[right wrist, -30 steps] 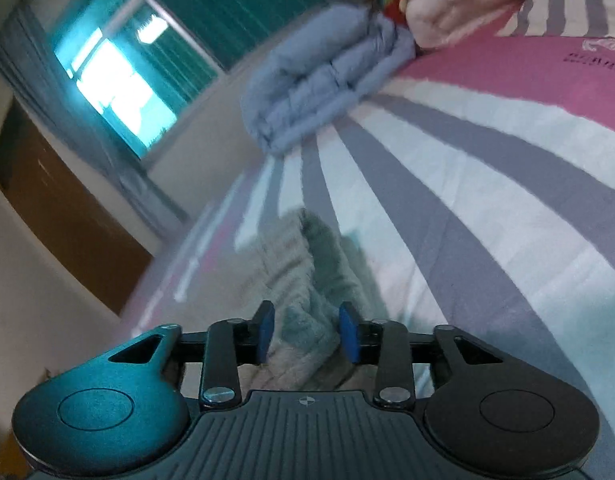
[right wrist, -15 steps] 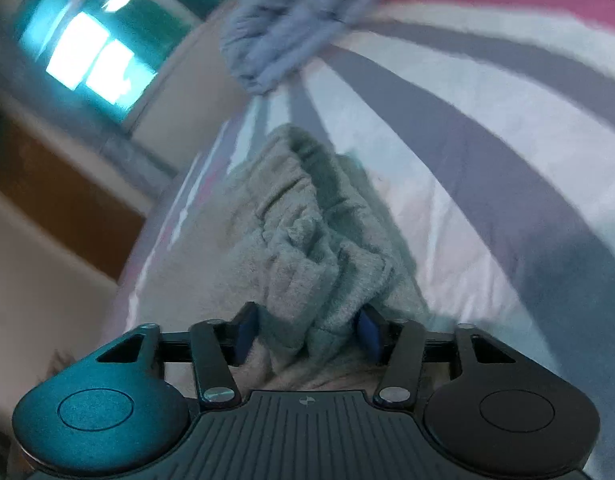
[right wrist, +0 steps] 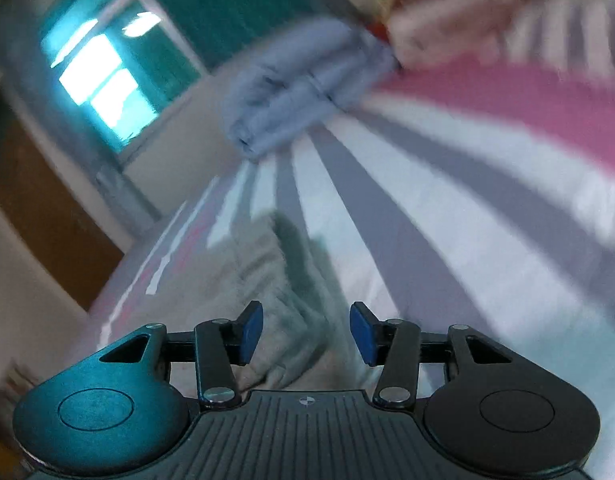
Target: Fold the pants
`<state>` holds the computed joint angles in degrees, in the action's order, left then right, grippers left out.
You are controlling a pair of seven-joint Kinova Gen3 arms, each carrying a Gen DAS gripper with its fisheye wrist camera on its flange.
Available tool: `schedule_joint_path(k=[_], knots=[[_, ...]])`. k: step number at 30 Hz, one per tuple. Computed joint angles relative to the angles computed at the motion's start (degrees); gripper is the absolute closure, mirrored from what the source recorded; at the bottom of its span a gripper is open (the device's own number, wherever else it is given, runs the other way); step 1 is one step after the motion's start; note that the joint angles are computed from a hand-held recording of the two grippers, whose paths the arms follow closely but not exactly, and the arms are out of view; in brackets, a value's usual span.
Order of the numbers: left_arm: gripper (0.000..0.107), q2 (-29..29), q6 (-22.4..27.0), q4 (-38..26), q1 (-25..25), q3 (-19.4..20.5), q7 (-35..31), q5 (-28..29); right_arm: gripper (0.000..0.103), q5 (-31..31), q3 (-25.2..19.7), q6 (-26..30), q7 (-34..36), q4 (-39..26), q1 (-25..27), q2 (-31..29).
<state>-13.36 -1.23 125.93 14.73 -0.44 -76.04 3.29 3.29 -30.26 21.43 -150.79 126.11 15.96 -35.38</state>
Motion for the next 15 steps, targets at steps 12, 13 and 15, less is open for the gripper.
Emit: schedule_joint_path(k=[12,13,15], knots=[[0.015,3.97,11.12,-6.82,21.49,-14.1,-5.98,-0.17,0.028,3.45,-24.52,8.81,10.59,-8.92,18.41,10.13],[0.015,2.95,9.2,-5.51,18.93,-11.74,-4.16,-2.5,0.028,2.36,-23.54,8.17,9.38,-8.05,18.26,8.9],[0.014,1.8,8.16,-4.51,15.59,-8.72,-0.27,-6.26,0.028,2.14,-19.41,4.3,8.99,-4.92,15.3,3.98]])
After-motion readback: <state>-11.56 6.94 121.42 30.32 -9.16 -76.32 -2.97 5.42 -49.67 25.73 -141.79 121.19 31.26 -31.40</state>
